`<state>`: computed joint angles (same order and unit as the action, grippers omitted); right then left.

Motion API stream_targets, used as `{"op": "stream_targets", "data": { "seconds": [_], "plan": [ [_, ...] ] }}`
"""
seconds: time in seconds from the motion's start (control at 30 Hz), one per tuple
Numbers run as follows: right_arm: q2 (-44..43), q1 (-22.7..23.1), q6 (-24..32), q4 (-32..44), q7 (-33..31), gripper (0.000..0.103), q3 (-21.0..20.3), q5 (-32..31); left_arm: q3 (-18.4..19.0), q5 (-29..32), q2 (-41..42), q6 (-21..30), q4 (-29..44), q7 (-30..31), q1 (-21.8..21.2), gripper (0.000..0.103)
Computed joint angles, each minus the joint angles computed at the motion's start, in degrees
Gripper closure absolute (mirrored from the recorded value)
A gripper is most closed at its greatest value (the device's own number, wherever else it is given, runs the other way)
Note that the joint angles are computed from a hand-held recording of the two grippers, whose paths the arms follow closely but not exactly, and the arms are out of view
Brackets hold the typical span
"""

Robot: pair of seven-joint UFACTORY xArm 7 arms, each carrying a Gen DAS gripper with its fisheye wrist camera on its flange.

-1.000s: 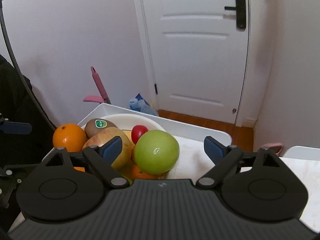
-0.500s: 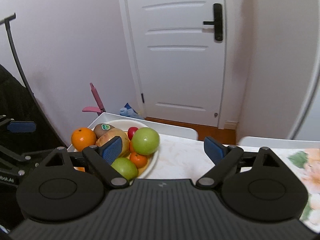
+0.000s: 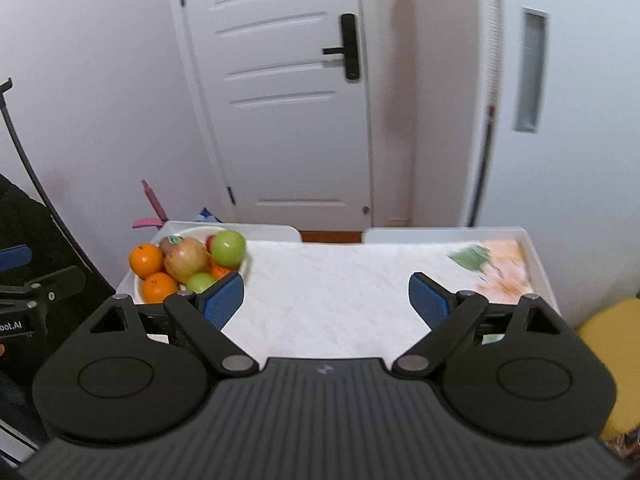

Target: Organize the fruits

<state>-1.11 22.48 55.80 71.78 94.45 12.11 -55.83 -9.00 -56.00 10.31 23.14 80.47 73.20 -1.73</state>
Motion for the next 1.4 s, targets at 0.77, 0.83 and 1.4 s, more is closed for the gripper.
{"op": "stream_targets", "data": {
  "seconds": [0.77,0.83,1.4],
  "plan": [
    [-5.16,3.31,11.9,-5.75,4.25,0.0,5.49,3.86,5.22,-9.47,-12.67,-5.49,-16.75,7.84,-8.66,0.0],
    [-4.93,3.32,12.22,-5.47,4.17,0.0,5.5,3.85,5.33,-9.5,-12.75,-5.6,-16.91,7.93,-8.87,0.0],
    [-4.22,3.57,12.68,-4.69,3.9,0.0,4.92,4.03,5.4,-9.08,-12.13,-5.3,-16.28,7.28,-8.81,0.0]
  ]
}}
